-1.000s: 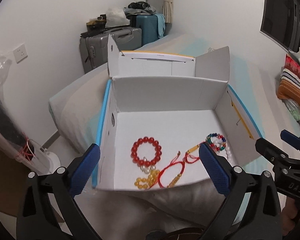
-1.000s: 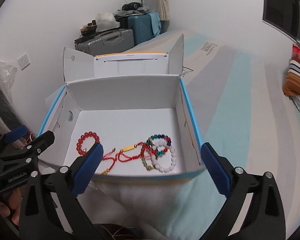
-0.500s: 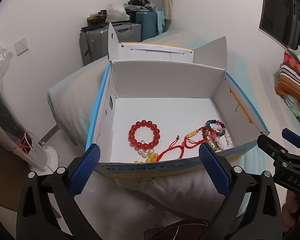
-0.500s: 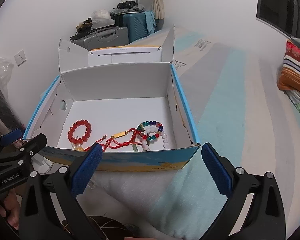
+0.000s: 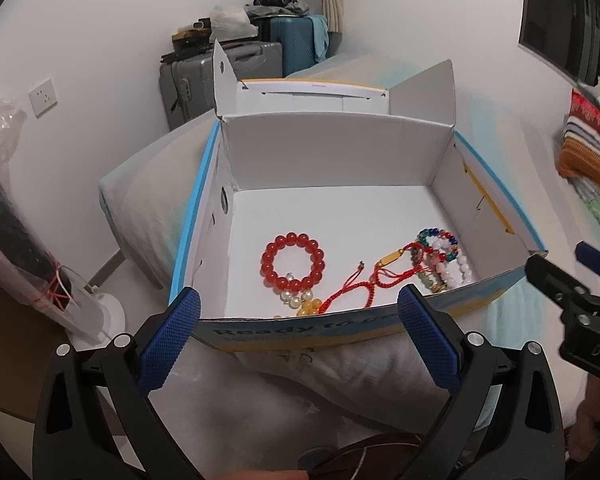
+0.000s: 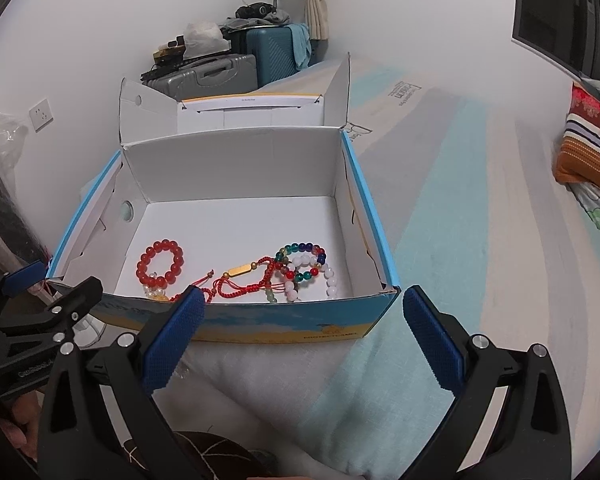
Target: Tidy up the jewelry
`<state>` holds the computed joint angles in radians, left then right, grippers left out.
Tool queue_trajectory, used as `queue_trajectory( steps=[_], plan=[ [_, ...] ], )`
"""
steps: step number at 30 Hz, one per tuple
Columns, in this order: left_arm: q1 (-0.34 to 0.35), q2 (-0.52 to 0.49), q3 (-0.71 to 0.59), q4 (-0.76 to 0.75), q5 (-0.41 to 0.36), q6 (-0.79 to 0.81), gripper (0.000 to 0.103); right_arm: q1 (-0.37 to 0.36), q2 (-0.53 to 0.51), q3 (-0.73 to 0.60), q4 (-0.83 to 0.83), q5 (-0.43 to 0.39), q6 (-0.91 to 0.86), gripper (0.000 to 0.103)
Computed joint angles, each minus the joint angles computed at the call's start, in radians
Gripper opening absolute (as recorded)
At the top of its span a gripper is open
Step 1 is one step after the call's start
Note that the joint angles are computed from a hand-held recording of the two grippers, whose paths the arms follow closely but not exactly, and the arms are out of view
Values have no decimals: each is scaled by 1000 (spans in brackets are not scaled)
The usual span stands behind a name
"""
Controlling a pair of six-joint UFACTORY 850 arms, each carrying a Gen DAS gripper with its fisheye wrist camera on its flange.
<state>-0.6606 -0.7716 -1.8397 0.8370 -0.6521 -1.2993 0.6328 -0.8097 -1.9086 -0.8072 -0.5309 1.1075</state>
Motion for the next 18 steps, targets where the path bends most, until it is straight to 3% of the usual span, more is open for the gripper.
queue_trajectory(
  steps=[8, 18],
  plan=[
    [-10, -15, -22, 32, -43, -20, 97, 0, -11, -16, 13, -16, -17, 95],
    [-13, -7, -11, 43, -21, -43, 97, -3, -9, -8, 20, -18, -18, 95]
  ],
)
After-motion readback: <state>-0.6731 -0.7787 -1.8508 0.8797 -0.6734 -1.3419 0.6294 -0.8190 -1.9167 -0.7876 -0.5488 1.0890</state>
